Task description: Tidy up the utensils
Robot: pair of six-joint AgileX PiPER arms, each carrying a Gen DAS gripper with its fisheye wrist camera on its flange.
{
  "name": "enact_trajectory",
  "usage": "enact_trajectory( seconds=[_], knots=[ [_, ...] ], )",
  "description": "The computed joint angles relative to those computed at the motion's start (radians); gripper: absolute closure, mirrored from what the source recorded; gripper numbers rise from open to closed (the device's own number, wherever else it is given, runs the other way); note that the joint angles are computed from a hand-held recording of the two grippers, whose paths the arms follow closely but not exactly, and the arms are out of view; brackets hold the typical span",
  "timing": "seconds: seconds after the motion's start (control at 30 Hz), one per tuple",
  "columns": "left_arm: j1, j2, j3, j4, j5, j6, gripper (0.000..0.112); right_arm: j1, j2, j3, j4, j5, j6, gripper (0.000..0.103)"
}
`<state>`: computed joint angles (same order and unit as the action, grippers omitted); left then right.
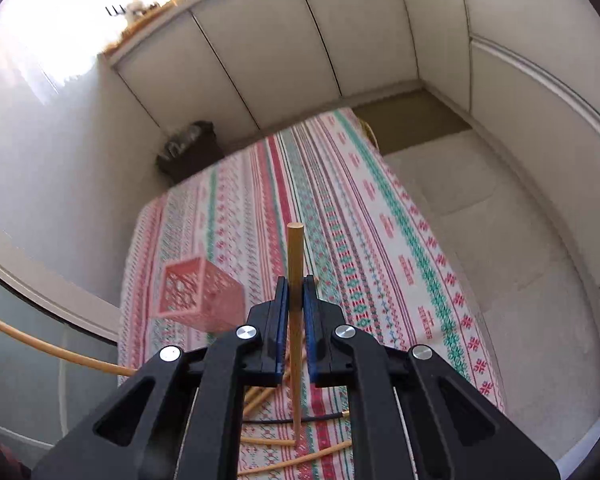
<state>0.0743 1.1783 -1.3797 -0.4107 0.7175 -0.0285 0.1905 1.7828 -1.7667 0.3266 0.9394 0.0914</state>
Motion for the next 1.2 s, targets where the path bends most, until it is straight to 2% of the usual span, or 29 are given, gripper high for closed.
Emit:
enact_trajectory(
  seconds=[0.07,0.2,0.3,0.4,0.53,0.63,0.7,0.77,0.87,0.93,1.07,1.2],
  knots=[
    [-0.057,0.015,-0.007,0.131,-0.051,-0.104,0.108,-0.010,-0.017,-0.039,0.031,-0.019,-0.007,0.095],
    [-0.138,0.060,-0.011,0.392,-0.135,-0.335,0.108,-0.028,-0.003,-0.171,0.101,-0.007,-0.014,0.095],
    [-0.192,0.102,-0.010,0.642,-0.158,-0.539,0.108,-0.002,0.037,-0.285,0.076,-0.016,0.004,0.095],
    [-0.198,0.143,-0.010,0.736,-0.173,-0.613,0.108,0.016,0.105,-0.413,0.085,0.015,0.015,0.095],
    [-0.179,0.187,-0.012,0.749,-0.189,-0.620,0.108,0.061,0.155,-0.474,0.059,0.001,0.031,0.095],
    [-0.185,0.215,-0.005,0.823,-0.200,-0.662,0.108,0.089,0.199,-0.521,0.048,0.006,0.031,0.095],
    [-0.172,0.238,0.008,0.786,-0.229,-0.620,0.106,0.102,0.208,-0.499,0.060,-0.021,0.013,0.095],
    [-0.158,0.264,0.010,0.727,-0.226,-0.557,0.106,0.122,0.227,-0.506,0.045,-0.027,0.011,0.095],
    [-0.153,0.263,0.014,0.742,-0.217,-0.568,0.095,0.150,0.252,-0.514,0.021,-0.033,0.010,0.095],
    [-0.142,0.236,0.027,0.745,-0.238,-0.584,0.084,0.168,0.250,-0.490,0.001,-0.057,0.004,0.095],
    [-0.133,0.178,0.043,0.780,-0.259,-0.628,0.079,0.194,0.256,-0.474,-0.027,-0.063,0.005,0.095],
    [-0.126,0.134,0.045,0.778,-0.256,-0.639,0.075,0.208,0.280,-0.498,-0.035,-0.026,0.015,0.092]
  ],
)
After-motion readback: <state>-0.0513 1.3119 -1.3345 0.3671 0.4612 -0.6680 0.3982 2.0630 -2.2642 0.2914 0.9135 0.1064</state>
